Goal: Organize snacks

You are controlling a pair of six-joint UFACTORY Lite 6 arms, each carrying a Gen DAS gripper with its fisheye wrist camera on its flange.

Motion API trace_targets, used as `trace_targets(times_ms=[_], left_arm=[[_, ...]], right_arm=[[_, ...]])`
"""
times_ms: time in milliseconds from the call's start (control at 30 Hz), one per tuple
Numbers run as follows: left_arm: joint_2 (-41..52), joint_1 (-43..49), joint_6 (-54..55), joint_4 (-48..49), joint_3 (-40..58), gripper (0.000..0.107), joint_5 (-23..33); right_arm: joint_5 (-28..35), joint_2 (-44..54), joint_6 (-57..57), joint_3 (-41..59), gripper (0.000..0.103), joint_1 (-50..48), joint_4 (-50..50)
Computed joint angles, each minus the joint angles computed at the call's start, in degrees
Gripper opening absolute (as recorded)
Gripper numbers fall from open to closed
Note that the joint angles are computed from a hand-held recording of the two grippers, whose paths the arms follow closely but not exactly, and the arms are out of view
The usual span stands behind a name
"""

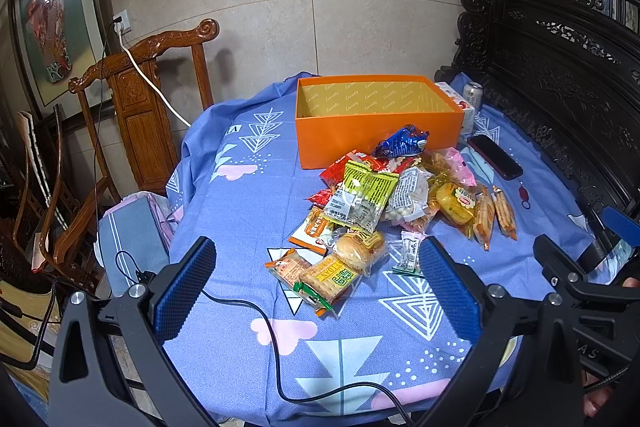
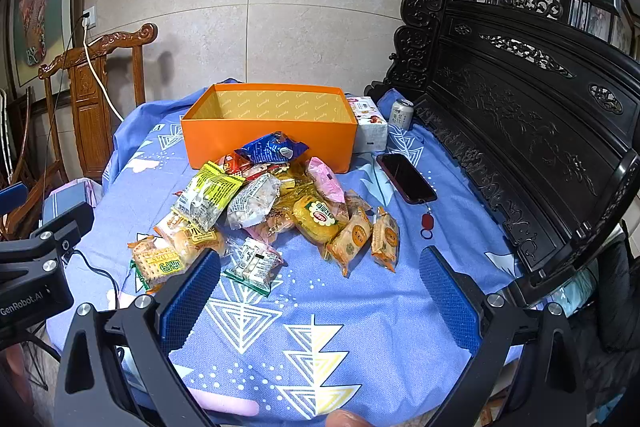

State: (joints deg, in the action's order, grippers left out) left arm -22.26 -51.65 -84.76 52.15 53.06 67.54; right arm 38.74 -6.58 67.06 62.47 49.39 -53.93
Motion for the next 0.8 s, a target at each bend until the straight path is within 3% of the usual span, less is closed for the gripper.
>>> trace_targets(times_ms=[267,400,500,600,700,800], left_arm=[[-0.2,0.8,0.8,-0.6,-0.5,0.099,-0.8],[0.6,3.9,0.9,-0.1,-2.3,0.099,-4.9],[0.0,6.9,-0.4,2.7,-6.2,0.099,-10.7],[-0.7,12.6,-3.3,6.9,-13.1,0.099,-20.0],[1.0,20.0,-0.1,6.3,-16.6,0.099,-26.8],[2.9,25.3,-2.2,8.8,-20.6,0.099,-32.9]], right_arm=[[-1.4,0.0,0.5,-1.0,0.1,-0.7,-0.4],[-3.6,1.1,0.4,-0.9,0.1,-2.0,-0.5],[-8.8,1.3,3.5,-3.2,0.1,-4.0,-4.8],[-19.1,2.3,5.7,-6.6,0.1,-8.3,-8.9],[-25.3,6.0,19.1,-8.2,0.1,-11.7,-24.1],[-27.1,12.8,29.2,-5.9,0.1,-14.6,-36.9]])
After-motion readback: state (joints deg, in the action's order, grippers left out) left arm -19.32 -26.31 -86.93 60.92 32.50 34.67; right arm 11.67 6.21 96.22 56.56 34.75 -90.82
